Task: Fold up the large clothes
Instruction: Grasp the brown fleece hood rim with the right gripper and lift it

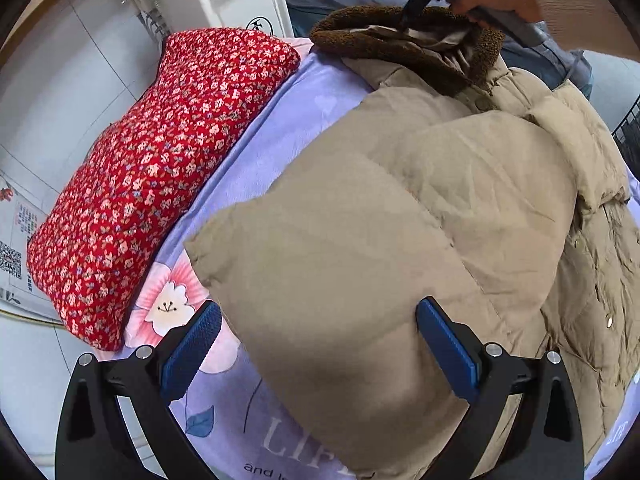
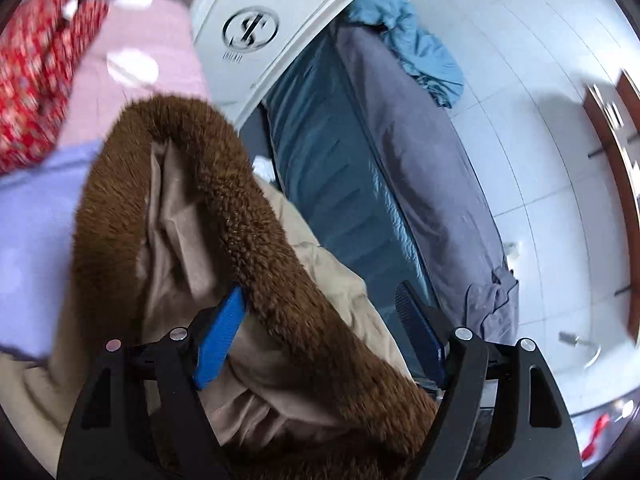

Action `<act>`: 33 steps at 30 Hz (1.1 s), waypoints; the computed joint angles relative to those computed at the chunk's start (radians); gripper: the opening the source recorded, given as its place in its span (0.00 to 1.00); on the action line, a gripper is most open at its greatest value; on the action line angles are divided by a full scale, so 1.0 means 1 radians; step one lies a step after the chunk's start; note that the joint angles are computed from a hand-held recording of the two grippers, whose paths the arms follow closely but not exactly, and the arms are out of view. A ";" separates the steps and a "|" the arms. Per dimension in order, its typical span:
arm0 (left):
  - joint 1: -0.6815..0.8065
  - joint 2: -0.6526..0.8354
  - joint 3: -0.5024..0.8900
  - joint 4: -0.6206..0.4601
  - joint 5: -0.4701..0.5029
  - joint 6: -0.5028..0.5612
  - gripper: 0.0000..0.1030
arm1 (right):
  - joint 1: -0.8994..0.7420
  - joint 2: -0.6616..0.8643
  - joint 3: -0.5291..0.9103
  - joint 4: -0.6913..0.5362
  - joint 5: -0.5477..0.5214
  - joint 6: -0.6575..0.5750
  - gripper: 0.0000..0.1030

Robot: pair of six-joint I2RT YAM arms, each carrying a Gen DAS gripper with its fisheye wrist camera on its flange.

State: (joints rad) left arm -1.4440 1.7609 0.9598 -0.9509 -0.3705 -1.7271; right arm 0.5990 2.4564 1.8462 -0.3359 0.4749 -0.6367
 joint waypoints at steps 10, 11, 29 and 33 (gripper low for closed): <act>0.048 0.015 0.073 -0.098 -0.071 0.065 0.94 | -0.073 -0.406 -0.451 0.088 -0.299 0.075 0.16; 0.058 0.012 0.084 -0.105 -0.084 0.071 0.94 | -0.083 -0.482 -0.531 0.099 -0.336 0.076 0.16; -0.049 0.164 0.487 -0.406 -0.160 -0.082 0.94 | -0.801 -1.519 -1.389 -0.272 -0.851 -0.221 0.15; -0.080 0.214 0.538 -0.391 -0.114 -0.088 0.94 | -0.910 -1.536 -1.484 -0.249 -0.867 -0.331 0.15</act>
